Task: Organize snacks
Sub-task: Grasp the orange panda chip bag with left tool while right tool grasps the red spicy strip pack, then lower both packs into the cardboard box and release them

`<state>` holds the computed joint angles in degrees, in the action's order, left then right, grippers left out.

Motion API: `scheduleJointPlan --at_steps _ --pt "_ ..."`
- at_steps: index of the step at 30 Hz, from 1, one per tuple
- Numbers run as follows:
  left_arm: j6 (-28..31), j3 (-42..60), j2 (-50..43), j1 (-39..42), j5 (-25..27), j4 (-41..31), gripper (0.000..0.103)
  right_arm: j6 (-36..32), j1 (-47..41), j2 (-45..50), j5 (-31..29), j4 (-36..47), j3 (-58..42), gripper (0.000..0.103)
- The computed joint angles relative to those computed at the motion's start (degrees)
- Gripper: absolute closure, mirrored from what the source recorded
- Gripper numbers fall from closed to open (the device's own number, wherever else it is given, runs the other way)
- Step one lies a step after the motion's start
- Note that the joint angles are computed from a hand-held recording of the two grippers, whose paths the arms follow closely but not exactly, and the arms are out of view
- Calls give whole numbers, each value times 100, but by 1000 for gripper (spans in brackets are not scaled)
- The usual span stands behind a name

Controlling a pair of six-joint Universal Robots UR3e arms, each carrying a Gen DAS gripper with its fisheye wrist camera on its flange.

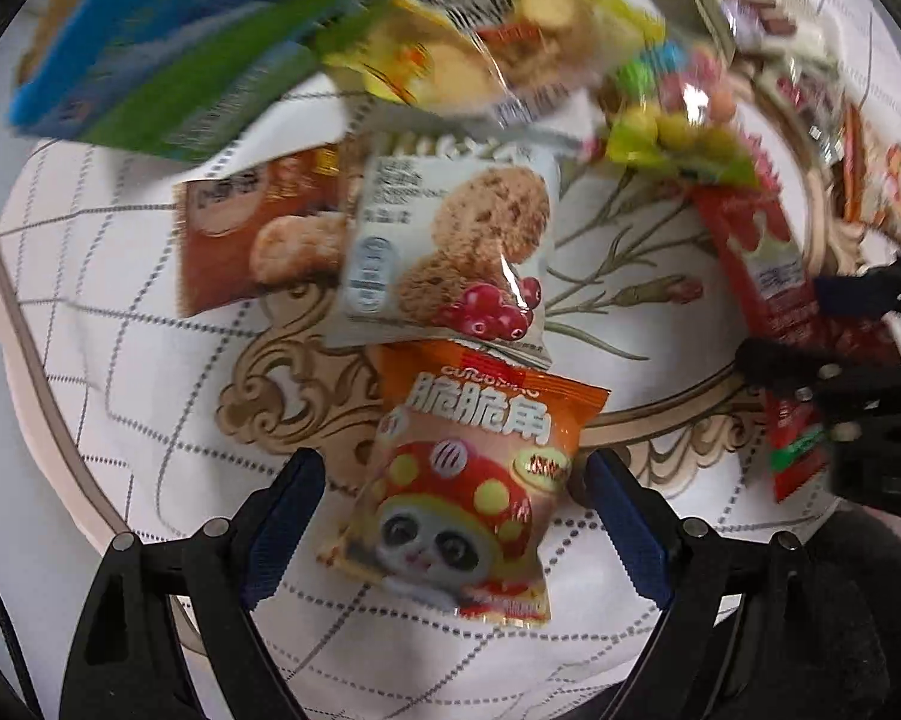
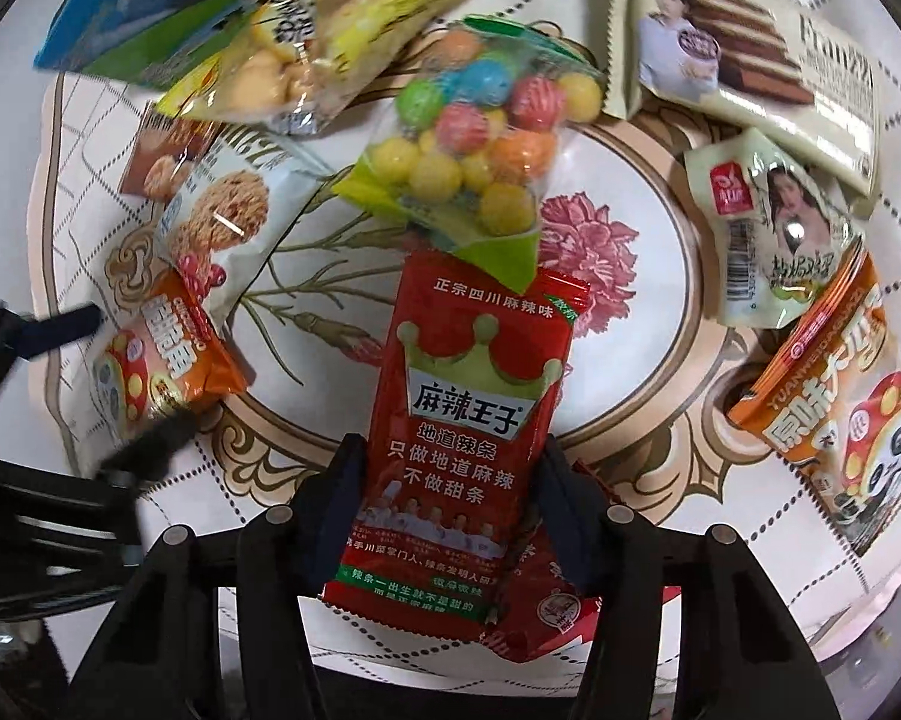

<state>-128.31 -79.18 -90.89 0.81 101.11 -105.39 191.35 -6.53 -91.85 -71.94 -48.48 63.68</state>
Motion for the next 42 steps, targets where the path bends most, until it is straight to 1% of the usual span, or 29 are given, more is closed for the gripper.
scheduleJointPlan --at_steps 2,3,4,5,7,9,11,13,14,17,18,21,24,26,28,30,32,34,36,39,41,42 --pt "-18 -192 -16 -42 14 158 14 -195 -276 -34 -8 153 2 43" --pt "-87 -222 -48 -8 -45 194 14 -164 -256 29 -14 137 -25 43" --pt "-153 -220 -73 39 -129 197 22 -182 -278 45 -44 149 -21 43" --pt "-277 -172 -144 114 -223 133 36 -178 -288 47 -79 149 -1 43" --pt "-479 -56 -245 280 -386 17 37 -92 -242 -29 -138 56 126 43" --pt "-651 -81 -188 455 -537 3 37 128 -21 73 -264 -218 117 43" --pt "-767 -78 -105 658 -662 -89 37 230 253 140 -435 -282 -88 45" --pt "-780 -89 29 1063 -878 -320 37 404 663 527 -464 -276 -579 47" --pt "-812 -48 86 1230 -967 -470 37 427 801 593 -430 -295 -660 47" --pt "-677 -118 364 1677 -1166 -770 37 298 1060 752 -380 -139 -971 47" --pt "-601 -226 462 1753 -1172 -762 37 254 1134 825 -385 -87 -1058 47" --pt "-454 -754 725 1753 -1089 -355 37 356 1100 911 -313 -181 -1031 44" --pt "-595 -998 689 1604 -1022 110 37 507 965 894 -230 -286 -846 43" --pt "-656 -1373 901 1532 -1014 422 38 613 897 917 -196 -365 -790 43" --pt "-740 -1490 976 1470 -1017 589 39 467 623 766 -262 -456 -553 43" --pt "-796 -1542 1072 1437 -1005 700 40 472 665 702 -426 -572 -487 45" --pt "-904 -1770 1358 1372 -1005 782 44 500 838 679 -573 -615 -543 48" --pt "-1134 -1641 1443 1260 -993 617 45 449 902 636 -646 -624 -620 51" --pt "-1241 -1360 1573 1316 -1053 238 45 373 875 529 -573 -634 -608 53" --pt "-1276 -1024 1742 1488 -1168 -191 46 195 746 395 -492 -513 -772 54" --pt "-1225 -611 1736 1723 -1352 -623 46 -66 486 324 -337 -277 -1041 54" --pt "-1235 -324 1693 1806 -1468 -890 46 -160 393 450 -289 -24 -1452 54"
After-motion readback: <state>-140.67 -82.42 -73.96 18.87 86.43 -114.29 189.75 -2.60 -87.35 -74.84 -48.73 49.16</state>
